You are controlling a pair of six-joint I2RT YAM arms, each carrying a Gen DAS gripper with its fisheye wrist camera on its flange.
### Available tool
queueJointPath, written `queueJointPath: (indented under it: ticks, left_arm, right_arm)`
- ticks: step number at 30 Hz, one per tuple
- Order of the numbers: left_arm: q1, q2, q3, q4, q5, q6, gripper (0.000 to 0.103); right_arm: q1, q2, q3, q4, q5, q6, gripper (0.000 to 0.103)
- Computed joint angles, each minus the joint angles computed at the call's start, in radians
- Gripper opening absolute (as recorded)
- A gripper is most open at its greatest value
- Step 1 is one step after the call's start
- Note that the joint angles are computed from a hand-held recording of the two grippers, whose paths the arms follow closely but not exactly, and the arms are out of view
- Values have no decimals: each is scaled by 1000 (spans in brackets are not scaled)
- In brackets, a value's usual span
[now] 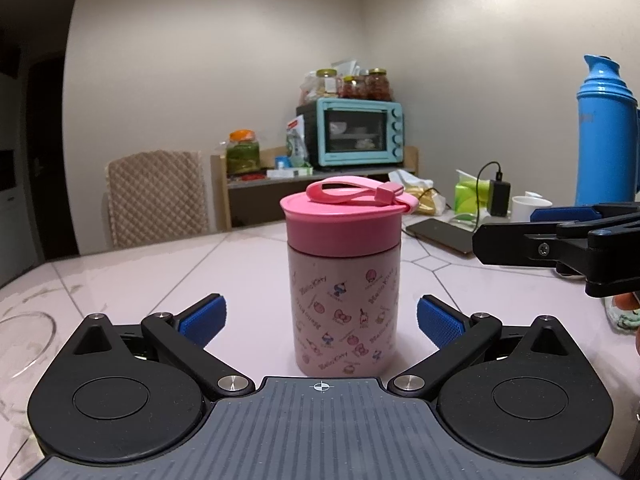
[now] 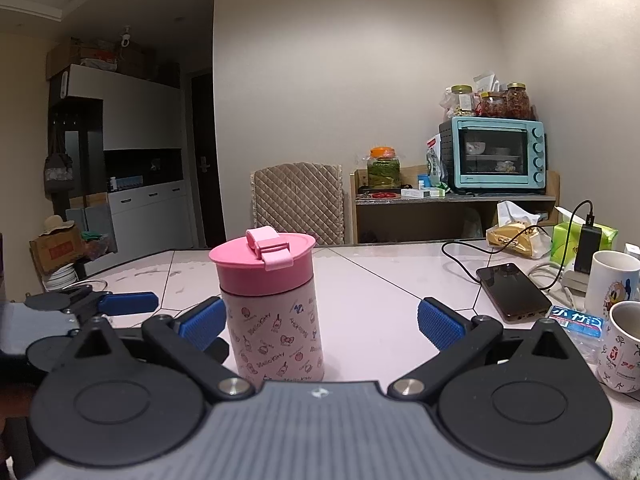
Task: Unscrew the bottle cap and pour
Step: 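Close the left gripper on the bottle body while the right gripper nears the lid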
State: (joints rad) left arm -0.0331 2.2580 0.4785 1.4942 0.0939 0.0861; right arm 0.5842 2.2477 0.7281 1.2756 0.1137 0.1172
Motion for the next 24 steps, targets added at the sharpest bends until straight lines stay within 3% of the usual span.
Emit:
queueJointPath:
  ticks: [24]
  left_arm:
    - [71, 58, 203, -175, 219, 64, 103]
  right_arm:
    - [-10, 15, 81, -55, -41, -20, 103]
